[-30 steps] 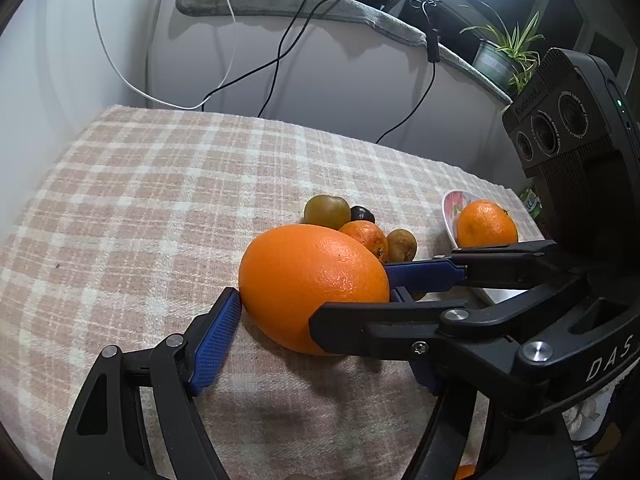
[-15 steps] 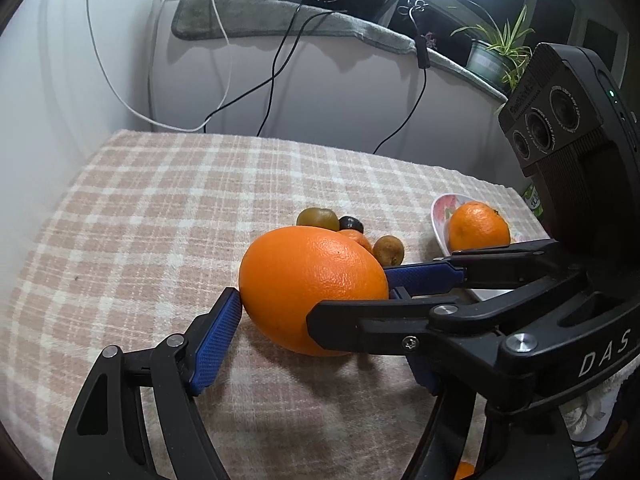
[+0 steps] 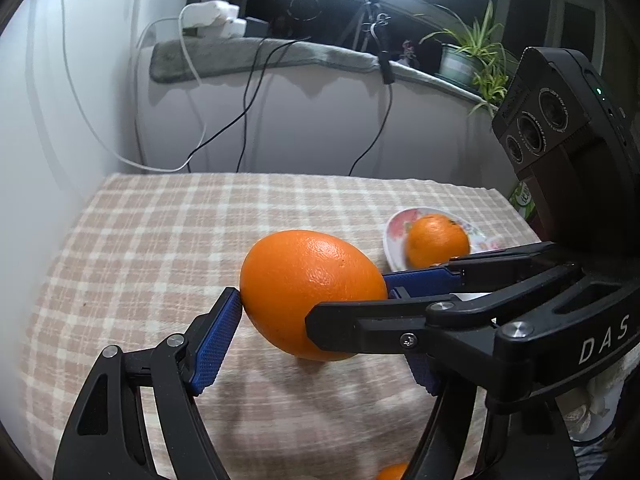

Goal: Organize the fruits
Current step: 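Carry the second large orange with the right gripper onto the plate beside the first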

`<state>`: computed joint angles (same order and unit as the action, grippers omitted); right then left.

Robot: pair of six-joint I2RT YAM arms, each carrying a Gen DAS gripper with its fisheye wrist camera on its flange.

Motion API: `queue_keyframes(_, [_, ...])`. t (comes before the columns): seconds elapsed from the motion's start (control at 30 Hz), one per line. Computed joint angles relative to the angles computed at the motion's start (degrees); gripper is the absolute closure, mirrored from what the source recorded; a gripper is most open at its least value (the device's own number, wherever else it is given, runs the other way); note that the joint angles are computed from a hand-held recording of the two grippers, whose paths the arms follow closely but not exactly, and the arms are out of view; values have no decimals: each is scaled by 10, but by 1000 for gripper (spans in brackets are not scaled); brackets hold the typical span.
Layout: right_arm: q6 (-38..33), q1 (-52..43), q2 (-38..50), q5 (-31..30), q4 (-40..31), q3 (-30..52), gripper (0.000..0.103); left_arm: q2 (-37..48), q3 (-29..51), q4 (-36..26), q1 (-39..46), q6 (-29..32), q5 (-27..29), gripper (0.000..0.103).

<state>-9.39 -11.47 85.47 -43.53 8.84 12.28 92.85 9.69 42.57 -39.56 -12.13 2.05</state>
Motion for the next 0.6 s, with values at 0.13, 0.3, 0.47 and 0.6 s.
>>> queue_keyframes(0.13, [-46, -51, -29, -21, -49, -9, 40, -19, 12, -28, -44, -17, -28, 28])
queue_keyframes(0.3, [-138, -138, -54, -51, -144, -6, 40, -41, 27, -62, -101, -36, -62, 28])
queue_keyframes(0.47, [-261, -240, -48, -72, -253, 16, 40, -38, 48, -79, -164, -56, -98, 28])
queue_keyframes(0.6, [-346, -313, -21, -76, -311, 34, 40, -21, 74, -91, -201, -68, -114, 28])
